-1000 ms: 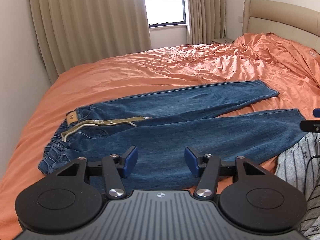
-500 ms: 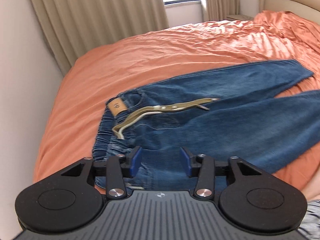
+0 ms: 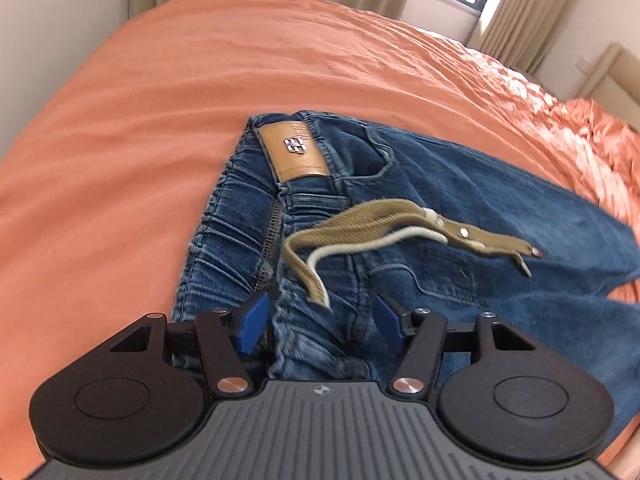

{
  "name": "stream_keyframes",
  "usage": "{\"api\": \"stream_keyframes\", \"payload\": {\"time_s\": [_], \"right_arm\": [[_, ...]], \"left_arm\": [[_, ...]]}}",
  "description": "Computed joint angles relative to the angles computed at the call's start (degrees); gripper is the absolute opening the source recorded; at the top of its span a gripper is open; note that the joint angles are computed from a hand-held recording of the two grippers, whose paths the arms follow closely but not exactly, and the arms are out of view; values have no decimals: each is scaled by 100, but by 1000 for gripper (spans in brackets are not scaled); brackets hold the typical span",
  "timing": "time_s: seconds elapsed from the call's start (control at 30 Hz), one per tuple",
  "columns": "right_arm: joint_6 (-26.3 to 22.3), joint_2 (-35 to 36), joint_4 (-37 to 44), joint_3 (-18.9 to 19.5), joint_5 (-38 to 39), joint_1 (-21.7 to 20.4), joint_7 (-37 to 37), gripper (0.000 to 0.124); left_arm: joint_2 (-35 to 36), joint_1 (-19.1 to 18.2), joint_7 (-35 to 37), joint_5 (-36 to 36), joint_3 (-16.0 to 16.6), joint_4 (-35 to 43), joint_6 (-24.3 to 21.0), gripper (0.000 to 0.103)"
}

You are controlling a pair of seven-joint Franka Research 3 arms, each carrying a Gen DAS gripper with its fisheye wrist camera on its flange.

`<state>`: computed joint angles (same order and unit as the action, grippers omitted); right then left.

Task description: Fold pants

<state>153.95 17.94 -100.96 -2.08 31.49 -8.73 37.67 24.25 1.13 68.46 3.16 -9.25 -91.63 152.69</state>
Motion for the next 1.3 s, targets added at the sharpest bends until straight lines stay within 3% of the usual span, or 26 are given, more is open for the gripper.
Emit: {"api": "stream_keyframes", "payload": {"time_s": [0.07, 0.13, 0.23, 0.27, 0.33, 0.4, 0.47, 0.5, 0.57, 0.6, 0.73, 0.93, 1.1, 1.13, 1.3], "right_arm": [[269, 40, -58, -31, -201, 106, -22, 56], [432, 92, -69, -43, -361, 171, -4, 56], [674, 139, -107, -53, -561, 238, 26, 56], [835, 126, -172, -62, -660, 277, 11, 56], [1179, 82, -321, 29, -721, 260, -231, 56], [1396, 29, -442, 100, -742, 224, -440, 61], [1441, -17, -511, 98, -747, 214, -468, 61], [1431, -39, -532, 54, -780, 232, -408, 61], [1390, -62, -528, -13, -804, 232, -270, 60], [1358, -78, -528, -57, -826, 237, -174, 60], [1205, -142, -509, -71, -711, 114, -16, 60], [782, -155, -306, -272, -763, 29, 520, 60], [52, -120, 144, -332, -621, -222, 983, 61], [-57, -130, 220, -304, -517, -295, 949, 61], [-805, -185, 832, -271, -38, -629, 665, 61]], "left_arm": [[111, 429, 494, -711, -404, -13, 141, 49], [204, 787, 934, -1451, -764, -25, 214, 39], [308, 1219, 1651, -2529, -1251, -28, 222, 39], [289, 1202, 1691, -2724, -1250, -83, 344, 32], [186, 840, 1101, -2581, -836, -195, 576, 10], [23, 503, 604, -2180, -505, -337, 780, 9], [-185, -199, -247, -1043, 187, -403, 899, 8], [-327, -594, -1001, -342, 582, -375, 744, 8], [-624, -933, -1654, 397, 899, -434, 574, 7], [-718, -1059, -1937, 808, 1025, -365, 248, 7], [-507, -807, -1944, 1034, 823, -26, -569, 7], [281, -651, -2005, 1482, 564, 603, -1230, 10], [390, -836, -1870, 2003, 578, 1048, -1952, 39], [396, -889, -1832, 2094, 584, 1181, -2201, 53], [-313, -993, -1533, 2643, 500, 657, -2266, 56]]}}
